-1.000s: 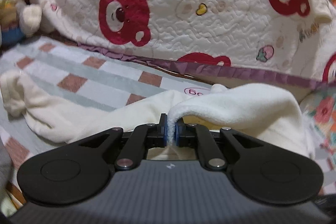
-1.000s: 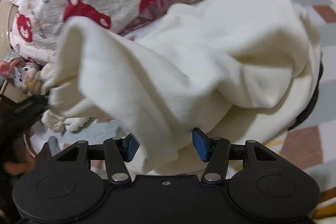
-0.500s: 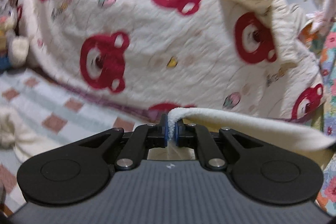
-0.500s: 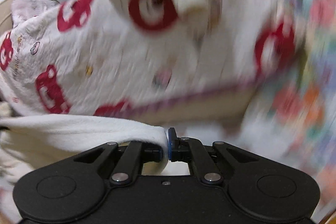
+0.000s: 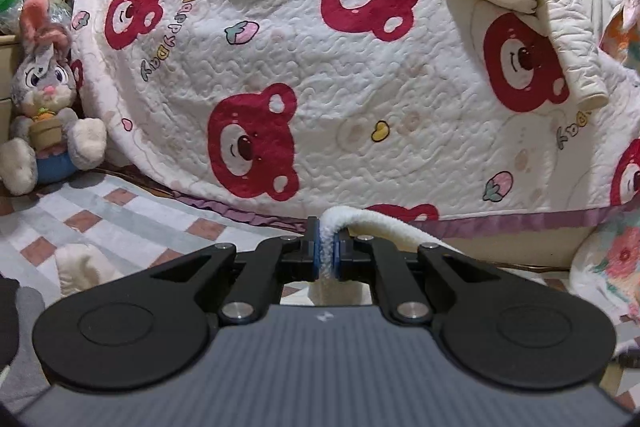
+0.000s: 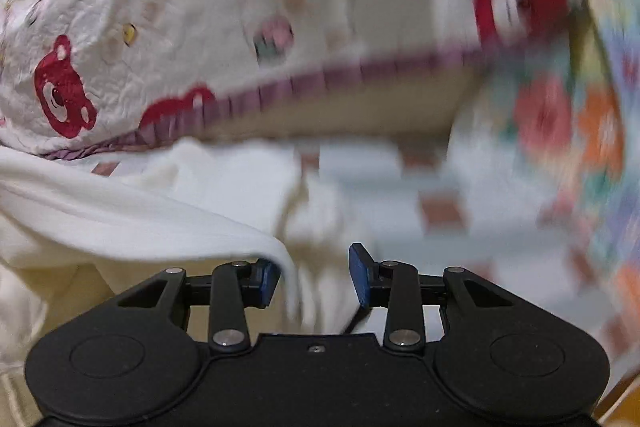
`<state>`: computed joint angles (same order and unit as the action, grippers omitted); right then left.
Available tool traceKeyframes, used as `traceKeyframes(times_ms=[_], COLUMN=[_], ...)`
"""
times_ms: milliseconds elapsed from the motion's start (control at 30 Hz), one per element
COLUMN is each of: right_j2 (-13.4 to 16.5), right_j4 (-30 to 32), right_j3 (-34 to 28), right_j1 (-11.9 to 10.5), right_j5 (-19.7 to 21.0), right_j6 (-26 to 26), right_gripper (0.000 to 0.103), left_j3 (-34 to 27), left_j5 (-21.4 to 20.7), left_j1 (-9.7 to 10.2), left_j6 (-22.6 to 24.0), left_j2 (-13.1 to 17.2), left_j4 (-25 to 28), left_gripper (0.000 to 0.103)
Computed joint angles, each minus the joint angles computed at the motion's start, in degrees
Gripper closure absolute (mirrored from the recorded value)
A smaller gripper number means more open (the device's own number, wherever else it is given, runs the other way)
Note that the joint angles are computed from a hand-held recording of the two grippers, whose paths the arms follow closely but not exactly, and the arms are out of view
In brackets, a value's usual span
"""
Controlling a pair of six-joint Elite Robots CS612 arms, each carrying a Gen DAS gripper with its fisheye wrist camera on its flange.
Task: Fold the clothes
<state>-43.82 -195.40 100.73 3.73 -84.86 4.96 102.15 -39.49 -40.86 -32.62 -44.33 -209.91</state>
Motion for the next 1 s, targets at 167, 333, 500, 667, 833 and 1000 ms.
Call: traceKeyframes(times_ms=[167, 333, 500, 667, 833, 1000], right_j2=[0.60, 1.70, 2.43, 2.35, -0.28, -3.45], right_j4=[2.85, 6.79, 6.53, 0.54, -16.02, -22.64], right_j3=[2.48, 3.96, 4.61, 4.38, 5.64, 8.41], right_j1=[-2.22, -2.98, -2.38, -1.81, -3.19, -4.72], right_j5=[8.73, 13.74, 13.72, 11.37, 9.22, 5.03], right_j6=[2.11, 3.92, -0.80, -0.95, 3.13, -1.36], right_gripper=[0.056, 0.049, 0.054, 0.097, 0.099, 0.099], left_j3=[-0.21, 1.02, 3.92, 6.14, 7.99, 8.16], left_j5=[-1.00, -0.43, 0.81, -2.41, -12.78, -25.36], left_j1=[0.34, 0.41, 0.65, 1.19, 2.28, 3.94], left_j6=[-2.41, -6.59, -12.36, -20.21, -20.35, -20.35], left_j2=[0.54, -0.18, -1.92, -3.05, -2.65, -1.09], left_j4=[3.11, 7.72, 12.44, 14.53, 7.94, 4.70], left_gripper=[0.097, 0.097, 0.097, 0.097, 0.096, 0.092])
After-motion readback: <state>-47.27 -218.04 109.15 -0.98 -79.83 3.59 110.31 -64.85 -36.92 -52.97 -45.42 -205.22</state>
